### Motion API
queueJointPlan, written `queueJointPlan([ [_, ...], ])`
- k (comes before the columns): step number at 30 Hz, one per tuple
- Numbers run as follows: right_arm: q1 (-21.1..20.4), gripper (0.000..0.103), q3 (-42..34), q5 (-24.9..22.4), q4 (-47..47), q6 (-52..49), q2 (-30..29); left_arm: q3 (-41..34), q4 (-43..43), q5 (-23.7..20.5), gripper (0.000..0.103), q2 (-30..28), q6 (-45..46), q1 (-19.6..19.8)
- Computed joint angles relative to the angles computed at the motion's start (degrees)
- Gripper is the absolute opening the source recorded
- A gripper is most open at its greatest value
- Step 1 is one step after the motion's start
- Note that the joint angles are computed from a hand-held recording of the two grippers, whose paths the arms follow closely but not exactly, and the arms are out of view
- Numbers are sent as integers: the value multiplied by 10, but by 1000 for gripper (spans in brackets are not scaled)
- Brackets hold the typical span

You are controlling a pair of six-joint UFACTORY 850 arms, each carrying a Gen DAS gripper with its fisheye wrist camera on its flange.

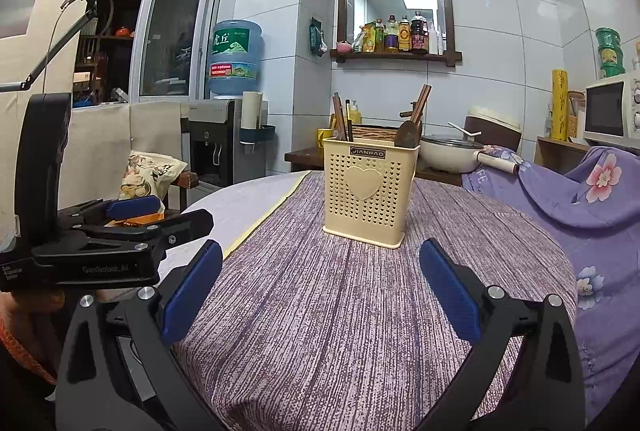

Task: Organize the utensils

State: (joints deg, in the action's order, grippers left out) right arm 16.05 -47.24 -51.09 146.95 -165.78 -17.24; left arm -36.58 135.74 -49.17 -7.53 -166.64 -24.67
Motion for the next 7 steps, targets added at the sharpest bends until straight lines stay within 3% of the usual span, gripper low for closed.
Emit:
queueJointPlan([
  [7,-2,97,0,4,-2,4,0,-2,-13,7,97,0,6,1],
])
